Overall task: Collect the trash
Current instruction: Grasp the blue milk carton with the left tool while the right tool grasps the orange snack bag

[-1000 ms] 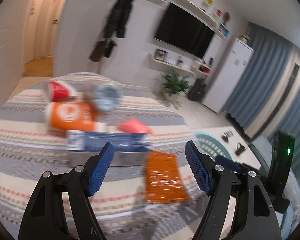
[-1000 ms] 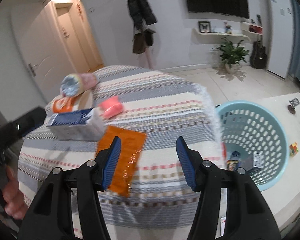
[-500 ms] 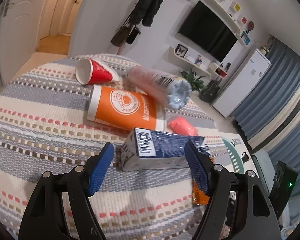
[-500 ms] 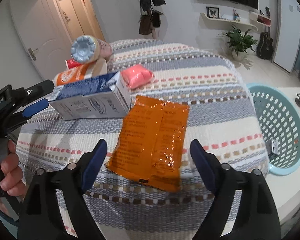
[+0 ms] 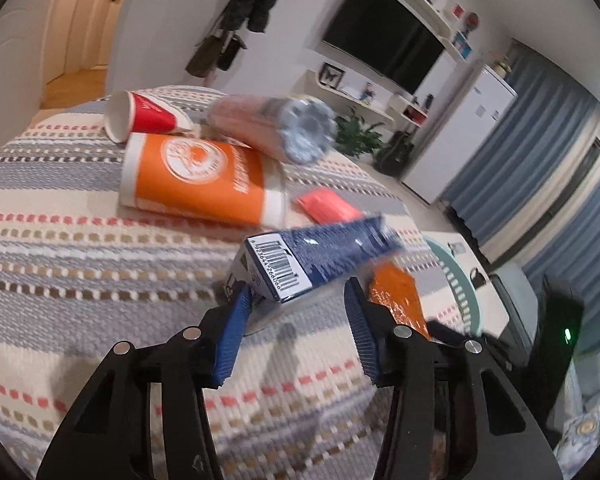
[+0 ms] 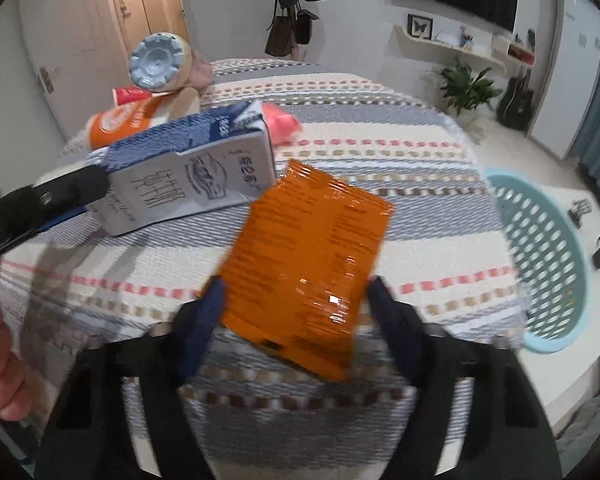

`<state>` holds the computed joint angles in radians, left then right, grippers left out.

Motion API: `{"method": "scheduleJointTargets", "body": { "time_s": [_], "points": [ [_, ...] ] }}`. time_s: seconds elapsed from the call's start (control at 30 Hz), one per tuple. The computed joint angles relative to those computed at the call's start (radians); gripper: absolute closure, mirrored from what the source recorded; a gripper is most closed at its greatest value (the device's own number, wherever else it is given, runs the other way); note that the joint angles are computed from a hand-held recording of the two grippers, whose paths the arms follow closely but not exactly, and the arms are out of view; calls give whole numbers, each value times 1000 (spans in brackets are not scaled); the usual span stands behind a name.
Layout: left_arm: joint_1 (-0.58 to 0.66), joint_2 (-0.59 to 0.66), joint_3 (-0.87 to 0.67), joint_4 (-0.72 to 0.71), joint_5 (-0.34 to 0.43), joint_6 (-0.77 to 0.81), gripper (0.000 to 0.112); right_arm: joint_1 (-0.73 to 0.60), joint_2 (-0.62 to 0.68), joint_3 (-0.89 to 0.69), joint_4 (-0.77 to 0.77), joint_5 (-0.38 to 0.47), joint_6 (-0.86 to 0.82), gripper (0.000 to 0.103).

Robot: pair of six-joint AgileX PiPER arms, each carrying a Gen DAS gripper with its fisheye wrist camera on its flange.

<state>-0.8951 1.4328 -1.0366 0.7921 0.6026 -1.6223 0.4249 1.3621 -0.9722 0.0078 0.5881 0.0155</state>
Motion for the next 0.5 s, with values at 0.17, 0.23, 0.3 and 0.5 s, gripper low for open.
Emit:
{"method": "scheduleJointTargets", "body": {
  "time_s": [0.17,0.23,0.3,0.5],
  "points": [
    [-69,19,-10,9,-30,14,66,-122,-11,-10,152,28,-199,67],
    [-85,31,-18,-6,-51,39,66,-168,-12,-14,203,33,-261,68],
    [-107,52,-45,-44,-59,103,66,-196,-12,-20,224,43,-283,68],
    [-165,53,-86,30,84,47,55,-267,-13,-35,349,74,-414,68]
  ]
}}
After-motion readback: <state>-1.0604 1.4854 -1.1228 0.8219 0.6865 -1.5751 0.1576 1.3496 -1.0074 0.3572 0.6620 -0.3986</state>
